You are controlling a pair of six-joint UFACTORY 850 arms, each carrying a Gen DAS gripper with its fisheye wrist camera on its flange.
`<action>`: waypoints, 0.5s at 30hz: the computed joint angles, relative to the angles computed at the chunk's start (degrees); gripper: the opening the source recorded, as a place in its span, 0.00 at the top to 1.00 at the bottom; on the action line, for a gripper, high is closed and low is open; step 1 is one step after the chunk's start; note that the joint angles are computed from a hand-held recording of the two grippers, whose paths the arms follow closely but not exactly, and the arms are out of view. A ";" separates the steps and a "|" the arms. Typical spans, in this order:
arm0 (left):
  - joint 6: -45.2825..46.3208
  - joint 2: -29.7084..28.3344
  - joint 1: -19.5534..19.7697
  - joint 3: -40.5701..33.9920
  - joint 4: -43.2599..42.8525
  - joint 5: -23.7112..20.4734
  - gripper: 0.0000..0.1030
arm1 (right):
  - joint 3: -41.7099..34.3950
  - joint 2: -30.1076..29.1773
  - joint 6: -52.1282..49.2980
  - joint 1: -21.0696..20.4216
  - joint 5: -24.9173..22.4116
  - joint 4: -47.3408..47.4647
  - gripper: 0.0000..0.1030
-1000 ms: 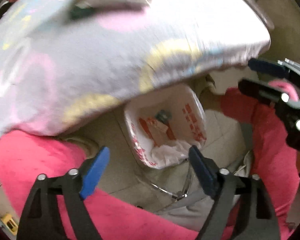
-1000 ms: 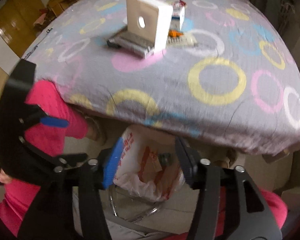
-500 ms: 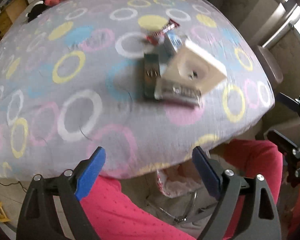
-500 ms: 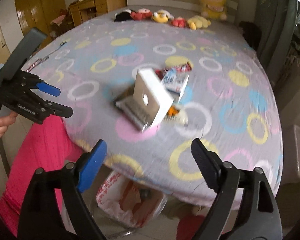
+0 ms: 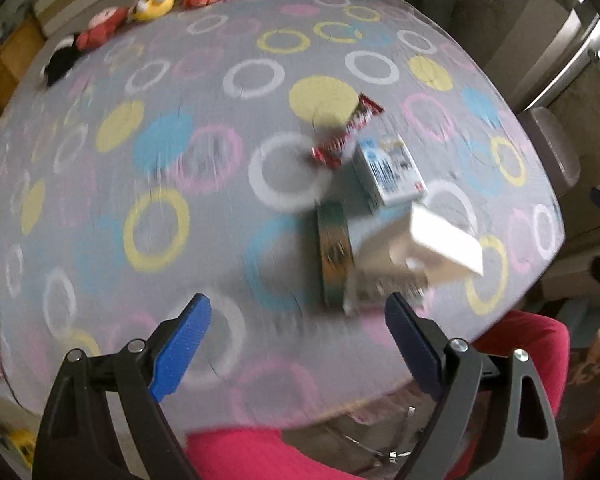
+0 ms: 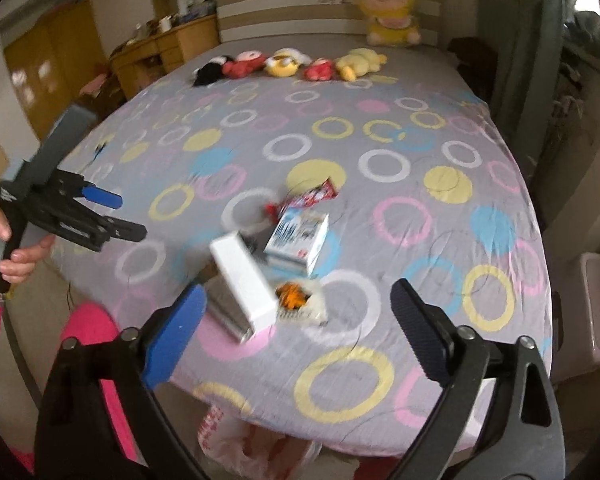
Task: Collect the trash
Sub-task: 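Move both tools back over the bed toward the candy bar and milk carton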
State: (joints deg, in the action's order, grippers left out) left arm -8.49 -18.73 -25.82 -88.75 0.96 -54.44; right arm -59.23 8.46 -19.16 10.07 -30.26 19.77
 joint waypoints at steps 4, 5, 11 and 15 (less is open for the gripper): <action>2.33 -8.03 0.86 -10.37 0.32 -2.80 0.16 | -5.68 -5.65 2.44 -0.96 -1.26 -1.51 0.07; 3.13 -10.66 1.00 -13.75 -0.08 -3.93 0.16 | -6.83 -6.97 2.76 -1.01 -1.72 -1.49 0.07; 8.36 -24.51 -0.17 -31.97 0.76 -10.33 0.16 | -15.48 -18.64 3.50 0.37 -7.24 0.41 0.07; 13.08 -32.33 -0.90 -42.50 -0.36 -14.22 0.16 | -19.60 -24.82 5.51 2.44 -9.15 -2.22 0.07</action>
State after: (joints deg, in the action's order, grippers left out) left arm 4.59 -51.06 -26.71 -131.25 0.60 -68.66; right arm -78.83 -16.36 -13.65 12.51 -39.42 17.56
